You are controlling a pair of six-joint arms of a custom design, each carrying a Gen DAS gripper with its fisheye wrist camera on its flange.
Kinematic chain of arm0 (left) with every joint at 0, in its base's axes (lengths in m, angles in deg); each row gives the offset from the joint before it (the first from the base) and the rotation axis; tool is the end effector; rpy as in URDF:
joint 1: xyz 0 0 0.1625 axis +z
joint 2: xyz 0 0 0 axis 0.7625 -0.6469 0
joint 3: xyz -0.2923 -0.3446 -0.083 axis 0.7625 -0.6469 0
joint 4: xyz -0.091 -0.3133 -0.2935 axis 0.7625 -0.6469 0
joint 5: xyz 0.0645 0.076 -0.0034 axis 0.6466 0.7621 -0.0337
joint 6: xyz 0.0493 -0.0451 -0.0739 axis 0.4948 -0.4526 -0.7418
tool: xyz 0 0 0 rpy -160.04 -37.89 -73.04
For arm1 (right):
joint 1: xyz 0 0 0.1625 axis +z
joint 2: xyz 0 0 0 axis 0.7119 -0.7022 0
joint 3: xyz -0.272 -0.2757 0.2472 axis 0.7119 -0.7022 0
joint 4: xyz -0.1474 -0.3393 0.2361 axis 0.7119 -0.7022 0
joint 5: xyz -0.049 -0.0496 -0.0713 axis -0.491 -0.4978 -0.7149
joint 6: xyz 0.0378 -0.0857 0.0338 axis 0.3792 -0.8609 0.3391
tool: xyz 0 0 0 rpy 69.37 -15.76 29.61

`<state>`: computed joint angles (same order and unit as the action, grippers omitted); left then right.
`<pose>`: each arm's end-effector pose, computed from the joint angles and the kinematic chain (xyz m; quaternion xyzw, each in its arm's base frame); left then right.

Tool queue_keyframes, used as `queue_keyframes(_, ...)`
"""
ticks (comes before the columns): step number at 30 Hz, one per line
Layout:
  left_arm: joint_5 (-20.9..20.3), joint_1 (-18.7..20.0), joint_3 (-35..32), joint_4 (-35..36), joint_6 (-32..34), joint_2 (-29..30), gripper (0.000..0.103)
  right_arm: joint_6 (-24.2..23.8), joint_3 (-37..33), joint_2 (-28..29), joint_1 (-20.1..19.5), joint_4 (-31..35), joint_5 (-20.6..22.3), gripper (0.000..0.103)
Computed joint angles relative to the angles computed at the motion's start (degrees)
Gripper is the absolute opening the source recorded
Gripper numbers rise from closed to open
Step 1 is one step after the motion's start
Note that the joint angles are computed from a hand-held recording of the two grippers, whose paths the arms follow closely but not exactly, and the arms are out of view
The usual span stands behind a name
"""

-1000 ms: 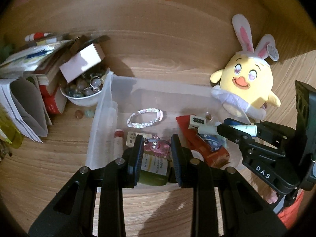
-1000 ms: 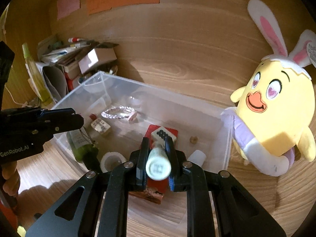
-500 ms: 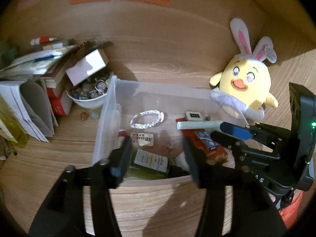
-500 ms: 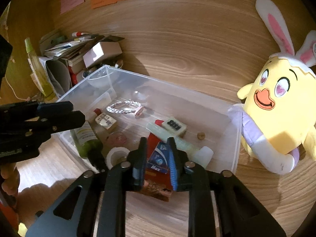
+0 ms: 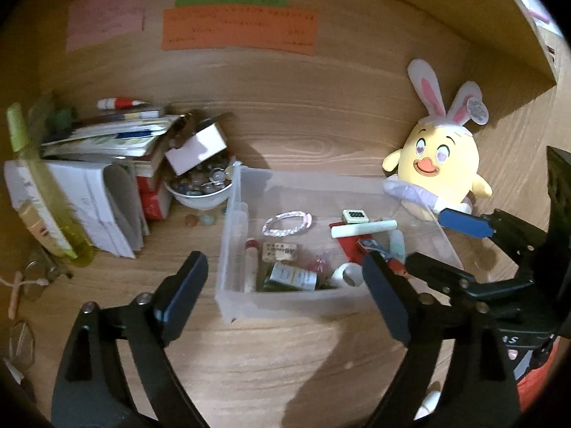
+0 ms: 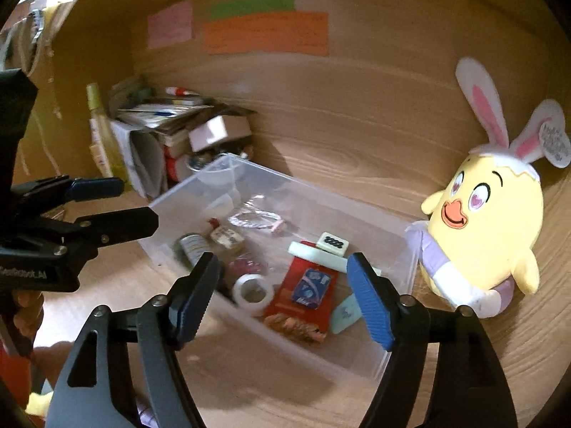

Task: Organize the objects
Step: 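Open both tools to drop the green tube and pink charm into the bin, then withdraw both tools toward the dark purple bottle and pink-beige tube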

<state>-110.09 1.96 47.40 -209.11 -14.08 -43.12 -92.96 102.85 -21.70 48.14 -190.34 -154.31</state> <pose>-0.3493 -0.7314 0.0622 0.3550 0.8768 -0.2713 0.1777 0.1169 -0.6660 0.2838 0.1211 -0.8168 0.4110 0.3865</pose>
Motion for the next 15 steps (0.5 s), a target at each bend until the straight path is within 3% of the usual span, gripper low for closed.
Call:
queue_keyframes(3, 1.63, -0.41, 2.18, -1.42, 0.93, -1.21, 0.092, -1.82, 1.71, -0.3, 0.66, -1.93, 0.12, 0.081)
queue_keyframes(7, 2.57, -0.65, 4.98, -2.45, 1.26, -2.88, 0.094, -3.63, 4.4, -0.77, 1.41, -4.77, 0.73, 0.081)
queue_keyframes(15, 3.08, -0.75, 9.96, -2.59, 0.92, -5.41, 0.095, -0.02, 8.77, -3.1, 1.17, -3.77, 3.82, 0.081)
